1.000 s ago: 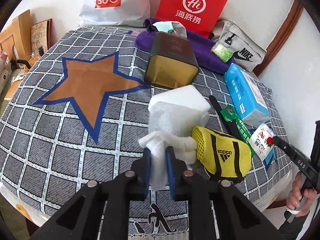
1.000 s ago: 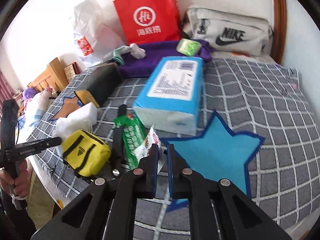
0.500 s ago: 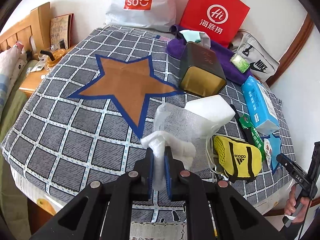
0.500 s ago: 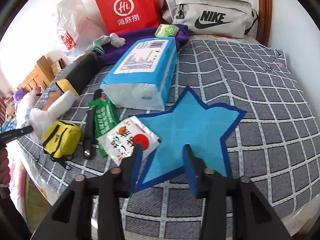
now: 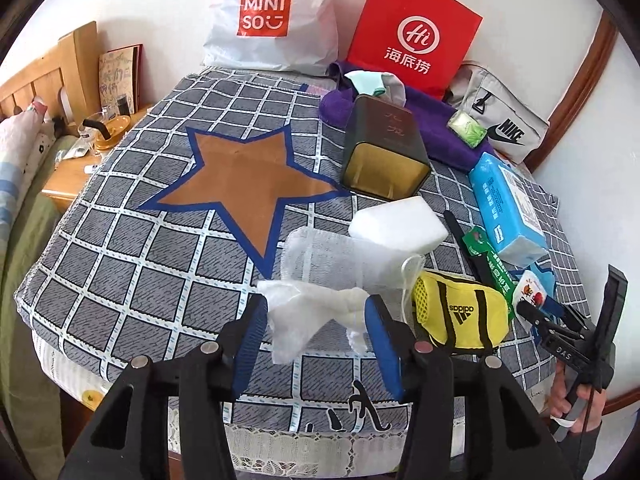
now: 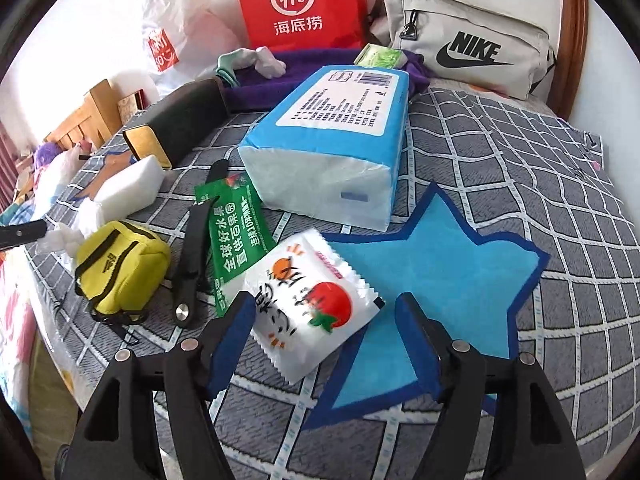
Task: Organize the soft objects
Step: 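Grasp the white tomato-print snack packet with the right gripper while the left gripper lifts the tissue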
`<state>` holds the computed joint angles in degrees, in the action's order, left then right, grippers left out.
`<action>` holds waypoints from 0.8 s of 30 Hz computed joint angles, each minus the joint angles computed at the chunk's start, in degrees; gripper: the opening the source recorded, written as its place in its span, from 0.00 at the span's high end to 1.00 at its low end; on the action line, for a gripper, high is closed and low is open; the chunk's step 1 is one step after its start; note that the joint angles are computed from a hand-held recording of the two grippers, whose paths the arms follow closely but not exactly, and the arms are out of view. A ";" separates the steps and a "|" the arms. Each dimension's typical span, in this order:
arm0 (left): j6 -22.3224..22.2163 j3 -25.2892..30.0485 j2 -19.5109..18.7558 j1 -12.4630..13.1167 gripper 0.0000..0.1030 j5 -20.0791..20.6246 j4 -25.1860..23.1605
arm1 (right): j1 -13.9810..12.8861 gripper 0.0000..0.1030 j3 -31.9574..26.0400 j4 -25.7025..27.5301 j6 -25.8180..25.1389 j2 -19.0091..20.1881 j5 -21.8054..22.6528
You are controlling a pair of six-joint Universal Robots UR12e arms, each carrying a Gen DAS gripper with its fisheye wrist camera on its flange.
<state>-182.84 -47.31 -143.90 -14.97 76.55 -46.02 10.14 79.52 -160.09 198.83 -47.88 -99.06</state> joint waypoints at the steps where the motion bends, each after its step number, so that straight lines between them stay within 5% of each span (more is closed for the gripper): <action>1: -0.02 0.25 -0.10 -0.05 0.53 0.02 -0.31 | 0.18 0.30 -0.23 -0.59 -0.67 0.28 -0.81; 4: 0.64 0.93 -0.46 -0.19 0.53 -0.37 -1.12 | 0.43 0.33 -1.03 0.68 -1.70 0.59 -1.78; 16: 3.40 4.62 -3.24 -2.15 0.53 3.92 -5.40 | 0.62 0.86 0.82 -1.83 -1.48 -0.23 -1.37; 20: 4.03 5.03 -3.93 -2.92 0.53 7.60 -4.09 | 0.32 0.90 2.14 -2.67 0.89 -0.92 -1.14; 24: 4.11 5.34 -4.34 -3.06 0.76 8.75 -2.93 | -0.17 0.90 3.18 -3.08 3.40 -1.57 0.14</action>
<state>-178.73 -41.97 -148.24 -18.04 85.30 -48.95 9.97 82.69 -163.17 202.23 -49.45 -98.92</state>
